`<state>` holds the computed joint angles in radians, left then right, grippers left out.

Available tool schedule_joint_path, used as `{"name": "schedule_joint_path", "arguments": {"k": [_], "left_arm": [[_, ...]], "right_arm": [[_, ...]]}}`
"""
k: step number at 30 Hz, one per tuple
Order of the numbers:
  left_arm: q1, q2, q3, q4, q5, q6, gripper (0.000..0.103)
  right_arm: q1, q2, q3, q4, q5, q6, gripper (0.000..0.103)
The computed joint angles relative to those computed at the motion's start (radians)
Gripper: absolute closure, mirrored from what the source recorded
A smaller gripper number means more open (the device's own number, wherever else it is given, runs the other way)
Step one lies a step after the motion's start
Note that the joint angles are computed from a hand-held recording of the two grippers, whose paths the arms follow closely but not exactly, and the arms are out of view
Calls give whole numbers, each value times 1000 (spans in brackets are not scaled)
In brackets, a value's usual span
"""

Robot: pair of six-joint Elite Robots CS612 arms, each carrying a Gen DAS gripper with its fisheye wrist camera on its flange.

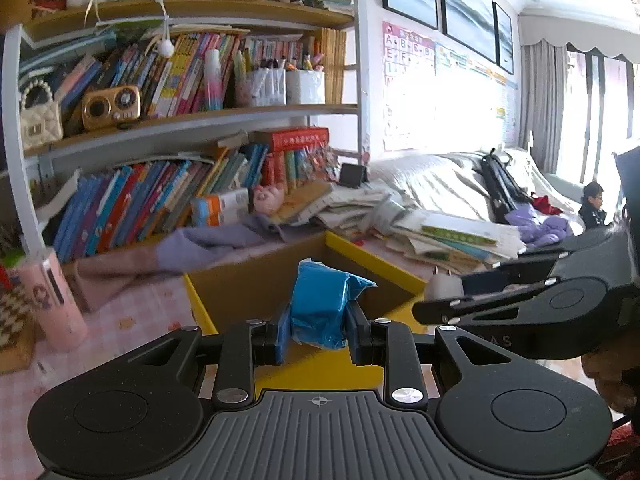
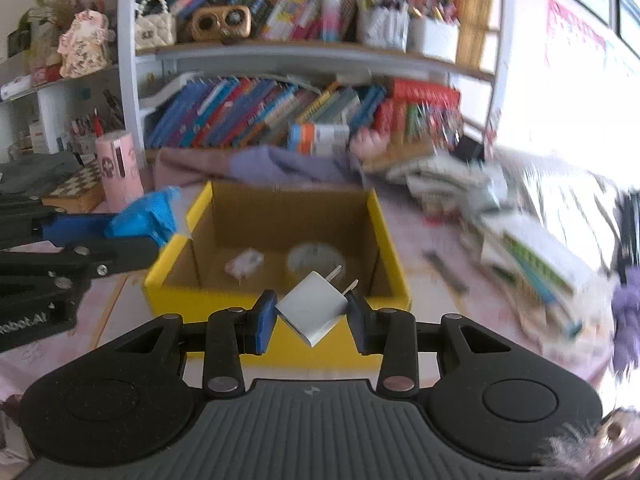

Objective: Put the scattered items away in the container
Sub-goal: 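Lower the charger plug and blue cloth into the yellow box and open both tools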

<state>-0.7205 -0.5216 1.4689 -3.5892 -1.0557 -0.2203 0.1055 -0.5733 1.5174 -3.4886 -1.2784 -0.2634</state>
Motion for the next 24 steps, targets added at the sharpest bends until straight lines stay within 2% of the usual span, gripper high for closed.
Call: {"name": "schedule_joint_path", "arguments": {"k": [3, 9, 16, 24], "left_arm": [[8, 18, -48, 29, 17, 9, 77], [22, 51, -133, 118, 56, -3, 77], [33, 78, -200, 254, 78, -78, 76], [47, 104, -261, 403, 65, -149, 76]], "right_arm": [[-3, 23, -61, 23, 29, -33, 67], [-13, 69, -184, 148, 85, -101, 67], [-16, 123, -314, 321, 135, -184, 67], [-14, 171, -424, 511, 172, -286, 67]]}}
